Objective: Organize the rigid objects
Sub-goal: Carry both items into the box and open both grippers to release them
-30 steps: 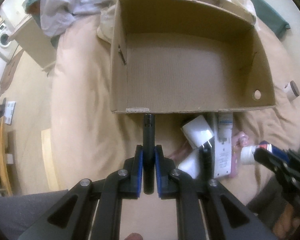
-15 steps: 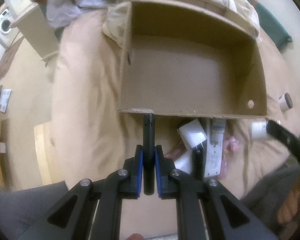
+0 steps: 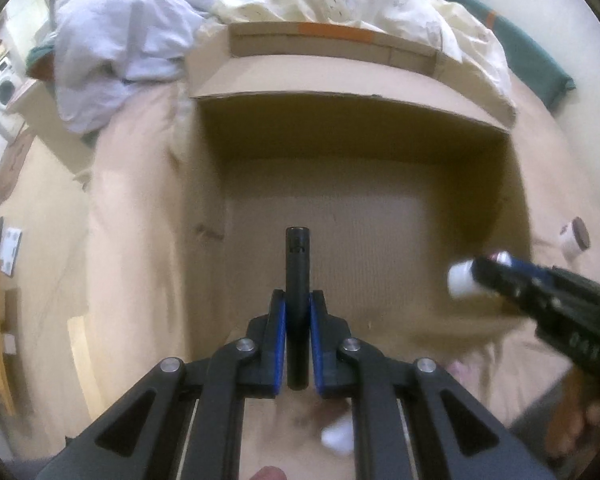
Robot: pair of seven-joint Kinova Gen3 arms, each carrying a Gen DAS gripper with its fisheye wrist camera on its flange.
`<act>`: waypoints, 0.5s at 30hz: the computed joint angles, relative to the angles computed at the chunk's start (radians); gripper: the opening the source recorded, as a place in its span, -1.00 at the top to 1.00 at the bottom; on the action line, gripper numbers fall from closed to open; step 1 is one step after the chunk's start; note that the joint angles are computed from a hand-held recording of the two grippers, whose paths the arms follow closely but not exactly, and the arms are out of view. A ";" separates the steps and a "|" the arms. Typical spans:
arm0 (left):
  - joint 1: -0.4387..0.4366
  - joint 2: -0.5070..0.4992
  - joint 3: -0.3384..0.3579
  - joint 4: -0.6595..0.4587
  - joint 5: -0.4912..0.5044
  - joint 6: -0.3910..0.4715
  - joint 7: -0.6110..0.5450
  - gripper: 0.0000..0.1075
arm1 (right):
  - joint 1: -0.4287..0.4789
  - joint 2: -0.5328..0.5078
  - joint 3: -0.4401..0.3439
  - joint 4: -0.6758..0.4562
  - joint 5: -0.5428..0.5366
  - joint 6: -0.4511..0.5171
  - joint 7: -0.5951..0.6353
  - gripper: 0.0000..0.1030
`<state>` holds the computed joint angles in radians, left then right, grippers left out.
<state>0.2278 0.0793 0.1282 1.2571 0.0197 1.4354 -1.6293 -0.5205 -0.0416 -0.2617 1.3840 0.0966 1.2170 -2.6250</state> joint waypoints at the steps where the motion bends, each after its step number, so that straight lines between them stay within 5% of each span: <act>1: 0.011 0.008 0.006 0.022 -0.018 -0.036 0.009 0.81 | 0.004 0.010 0.006 0.005 -0.010 -0.009 0.011 0.45; 6: 0.045 0.048 0.010 0.075 -0.082 -0.119 0.047 0.81 | 0.012 0.056 0.028 0.043 -0.074 -0.054 0.075 0.45; 15: 0.086 0.101 0.004 0.064 -0.146 -0.104 0.122 0.81 | -0.017 0.119 0.042 0.024 -0.061 -0.010 0.087 0.45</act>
<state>0.3141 0.1806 0.1326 1.3208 -0.1263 1.3317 -1.5076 -0.5373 0.0770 -0.2193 1.4077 0.0357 1.2073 -2.5377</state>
